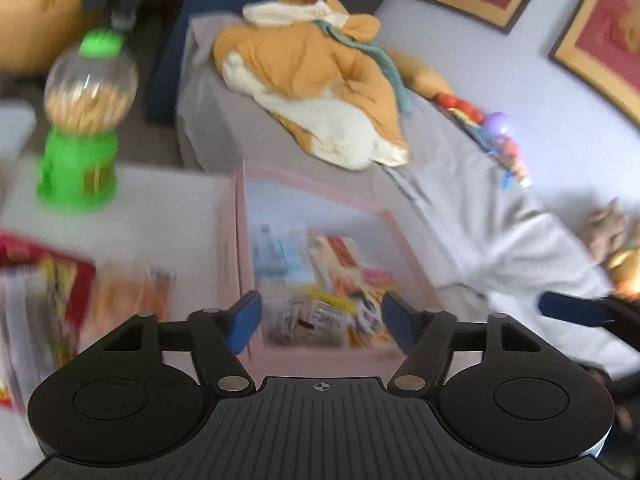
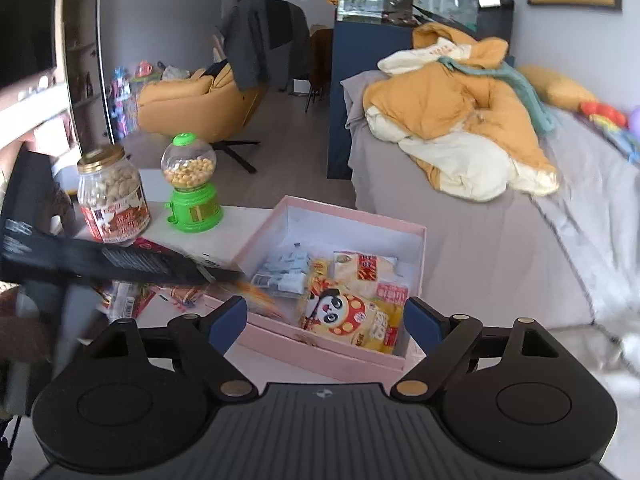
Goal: Organize snacks
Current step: 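Grasp the round cake pack in clear wrapper with the left tool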
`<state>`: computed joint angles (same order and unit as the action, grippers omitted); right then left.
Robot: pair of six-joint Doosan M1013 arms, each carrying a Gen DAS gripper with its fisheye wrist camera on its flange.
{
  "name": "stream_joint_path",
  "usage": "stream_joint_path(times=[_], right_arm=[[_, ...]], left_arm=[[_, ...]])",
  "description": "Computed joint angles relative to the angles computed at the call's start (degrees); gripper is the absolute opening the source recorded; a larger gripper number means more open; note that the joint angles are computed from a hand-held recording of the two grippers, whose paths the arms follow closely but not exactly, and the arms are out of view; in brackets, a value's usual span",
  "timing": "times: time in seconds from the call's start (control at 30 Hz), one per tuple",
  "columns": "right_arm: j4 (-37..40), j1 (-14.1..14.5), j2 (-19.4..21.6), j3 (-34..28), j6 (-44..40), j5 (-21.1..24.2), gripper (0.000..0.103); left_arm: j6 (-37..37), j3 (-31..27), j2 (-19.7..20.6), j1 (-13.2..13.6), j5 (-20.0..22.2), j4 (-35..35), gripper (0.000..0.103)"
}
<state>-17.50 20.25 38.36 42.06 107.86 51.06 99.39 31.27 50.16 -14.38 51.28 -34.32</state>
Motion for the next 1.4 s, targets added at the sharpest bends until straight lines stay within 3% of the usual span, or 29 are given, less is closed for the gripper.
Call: stream_joint_path(times=[0.13,0.2,0.3,0.4,0.5,0.57,0.63,0.7,0.77,0.97,1.07,1.23,1.3,1.33,1.4], right_arm=[[-3.5,0.9,0.7,-1.2,-0.9,2.0,0.086],[-3.7,0.7,0.2,-0.3,0.5,1.6,0.086],[-1.7,0.2,-0.6,0.9,1.7,-0.2,0.086],[8.6,-0.6,-0.3,0.5,-3.0,-3.1,0.086],[19.0,-1.0,2.7,-4.0,-8.6,-1.9,0.086],[19.0,-0.2,5.9,-8.5,-9.4,0.4,0.086],[15.1,1.2,7.8,-10.3,-9.3,1.2,0.086],[15.4,2.1,7.3,-7.7,-13.7,-0.5,0.086],[18.5,2.1,5.8,-4.1,-17.6,-1.7,0.086],[16.5,1.6,1.5,5.9,-16.8,-4.0,0.086],[17.4,0.9,0.1,8.7,-16.8,-4.1,0.086],[19.2,0.3,0.2,8.8,-17.8,-3.2,0.086],[18.9,0.5,1.0,7.6,-17.4,-2.2,0.086],[19.1,0.6,1.5,6.8,-17.4,-1.7,0.086],[19.3,0.9,2.2,5.3,-17.7,-1.4,0.086]], left_arm=[[-0.3,6.5,-2.9,0.5,-10.4,-9.9,0.064],[-3.3,9.3,-4.9,0.6,-13.7,-4.1,0.063],[-7.1,18.0,-9.8,0.9,-22.3,5.1,0.063],[-16.1,24.6,-13.4,2.5,-25.2,13.1,0.063],[-25.3,25.3,-13.9,3.7,-22.2,22.4,0.063],[-22.2,23.5,-13.2,4.3,-18.5,21.4,0.063],[-14.7,21.9,-12.3,4.1,-17.0,18.3,0.063],[-5.9,19.4,-10.9,3.4,-15.7,15.5,0.064],[-2.3,16.1,-9.0,2.2,-13.3,17.8,0.064],[-10.8,2.6,-1.0,-0.6,-1.1,30.7,0.066],[-11.9,-1.8,1.7,-0.6,2.4,29.2,0.067],[-9.7,-1.5,1.9,-1.2,2.3,32.3,0.064],[-9.0,0.5,0.8,-0.6,1.3,29.4,0.061],[-9.1,3.0,-0.6,-0.1,-0.4,26.5,0.061],[-8.9,11.6,-5.4,0.9,-7.8,21.3,0.061]])
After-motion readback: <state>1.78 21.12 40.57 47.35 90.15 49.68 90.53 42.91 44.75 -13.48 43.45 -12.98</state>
